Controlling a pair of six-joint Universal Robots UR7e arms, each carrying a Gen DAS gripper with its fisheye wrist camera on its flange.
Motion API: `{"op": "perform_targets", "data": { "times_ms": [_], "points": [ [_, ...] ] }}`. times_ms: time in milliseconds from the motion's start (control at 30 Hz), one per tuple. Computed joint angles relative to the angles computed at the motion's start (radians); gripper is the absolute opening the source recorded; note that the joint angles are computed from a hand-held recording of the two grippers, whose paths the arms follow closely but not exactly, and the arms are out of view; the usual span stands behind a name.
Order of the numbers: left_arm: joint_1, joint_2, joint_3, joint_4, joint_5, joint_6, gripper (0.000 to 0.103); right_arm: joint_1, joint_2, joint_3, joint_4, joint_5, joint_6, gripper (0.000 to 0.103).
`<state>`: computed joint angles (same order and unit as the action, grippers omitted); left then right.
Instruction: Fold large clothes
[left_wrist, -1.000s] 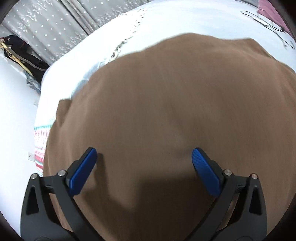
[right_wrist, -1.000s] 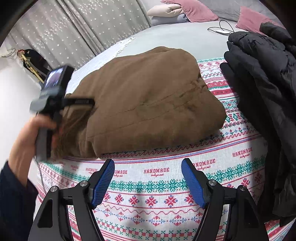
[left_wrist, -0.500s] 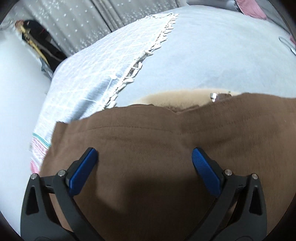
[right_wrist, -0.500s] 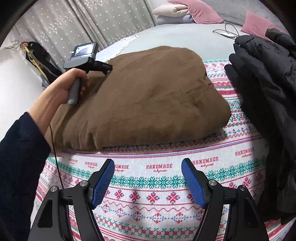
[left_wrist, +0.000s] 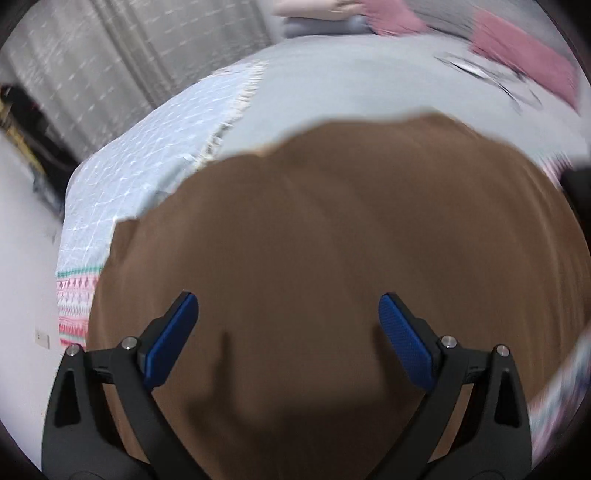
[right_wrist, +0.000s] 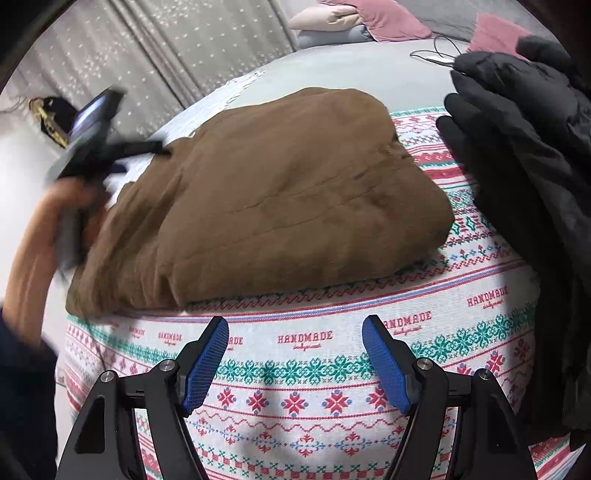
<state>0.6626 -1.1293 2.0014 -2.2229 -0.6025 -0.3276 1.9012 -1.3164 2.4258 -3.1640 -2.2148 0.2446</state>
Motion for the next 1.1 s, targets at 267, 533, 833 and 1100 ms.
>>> {"op": "perform_targets", "data": {
  "times_ms": [267, 533, 833, 1100],
  "points": [
    [-0.076, -0.080, 0.193, 0.052, 0.002, -0.181, 0.100, -0.008, 0.008, -0.001, -0.013, -0.002, 0.006, 0.076],
    [-0.121, -0.060, 0.196, 0.168, 0.090, -0.354, 0.100, -0.037, -0.007, 0.007, 0.000, 0.003, 0.040, 0.076],
    [-0.118, -0.122, 0.249, 0.143, 0.036, -0.404, 0.103, -0.031, -0.019, 0.015, -0.005, 0.005, 0.050, 0.076],
    [-0.155, -0.132, 0.248, 0.229, 0.028, -0.482, 0.102, -0.037, -0.017, 0.013, 0.002, -0.001, 0.058, 0.076]
  ]
}}
